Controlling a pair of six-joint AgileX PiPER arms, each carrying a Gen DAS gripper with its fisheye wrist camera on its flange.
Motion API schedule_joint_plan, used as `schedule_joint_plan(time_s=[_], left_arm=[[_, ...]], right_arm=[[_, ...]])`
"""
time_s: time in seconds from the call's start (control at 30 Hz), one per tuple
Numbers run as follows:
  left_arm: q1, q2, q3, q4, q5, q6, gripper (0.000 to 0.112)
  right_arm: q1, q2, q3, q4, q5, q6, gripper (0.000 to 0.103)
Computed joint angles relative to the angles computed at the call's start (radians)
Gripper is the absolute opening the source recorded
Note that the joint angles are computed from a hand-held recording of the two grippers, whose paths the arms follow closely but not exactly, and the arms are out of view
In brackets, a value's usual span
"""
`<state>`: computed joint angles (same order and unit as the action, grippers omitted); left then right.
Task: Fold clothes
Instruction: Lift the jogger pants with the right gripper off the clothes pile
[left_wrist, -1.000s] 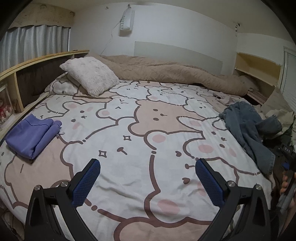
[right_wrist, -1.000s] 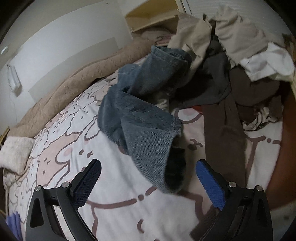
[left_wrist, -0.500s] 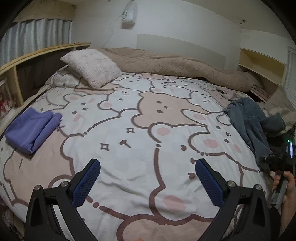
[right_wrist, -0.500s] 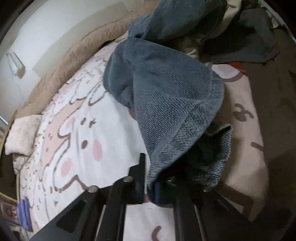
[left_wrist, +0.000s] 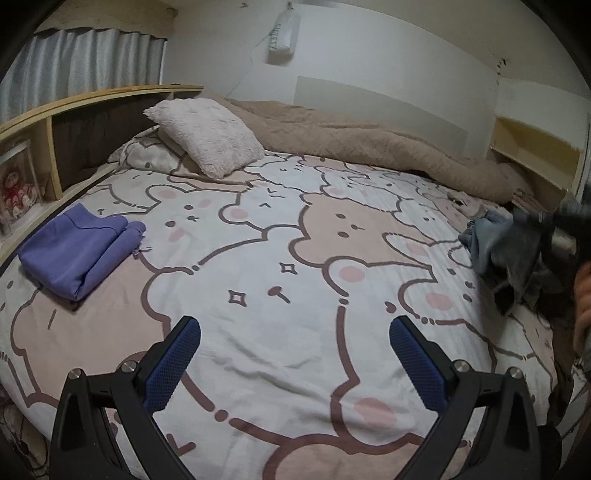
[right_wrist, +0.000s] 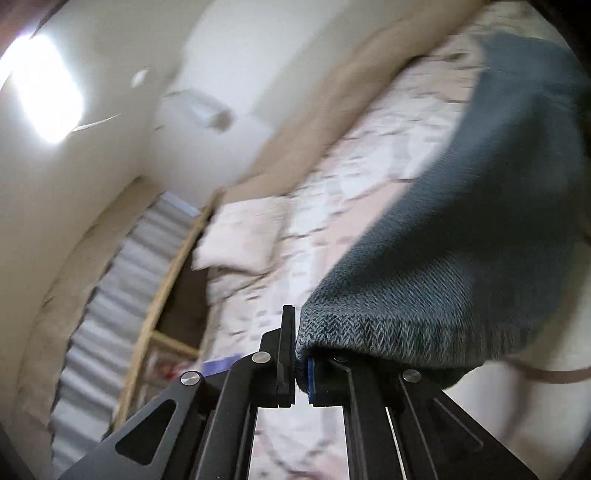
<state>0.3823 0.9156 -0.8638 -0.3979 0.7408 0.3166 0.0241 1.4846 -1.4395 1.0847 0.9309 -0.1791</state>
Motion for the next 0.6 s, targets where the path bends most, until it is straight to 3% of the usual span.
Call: schedule_joint_plan(time_s=[0.13,0.27,0.4,0.47,0.6], left_arm=[[0.159,0.012,0.010,-0.163,0.021,0.173,0.103],[0.271,0.038,0.013,-0.210,0.002,0.240,0.103],[0.373,0.056,0.016,-0.264,-0.014,0.318,0.103],[0.444,0.067,0.013,-0.349,0.022,0.395,0.103],[0.459,0.079,0.014,-0.390,0.051,0.430,0.103]], right_arm=[[0.222,0.038,-0.184,0.035,-0.037,-0.020,0.006],[0.396,0.175,-0.472,0.123,0.051,-0.042,0.006],[0.493,0.259,-0.748,-0.052,0.093,0.099,0.006],[0.453,0.233,-0.720,-0.061,0.072,0.115,0.006],[0.288,0.027,-0.394,-0.058,-0.103,0.109,0.006]])
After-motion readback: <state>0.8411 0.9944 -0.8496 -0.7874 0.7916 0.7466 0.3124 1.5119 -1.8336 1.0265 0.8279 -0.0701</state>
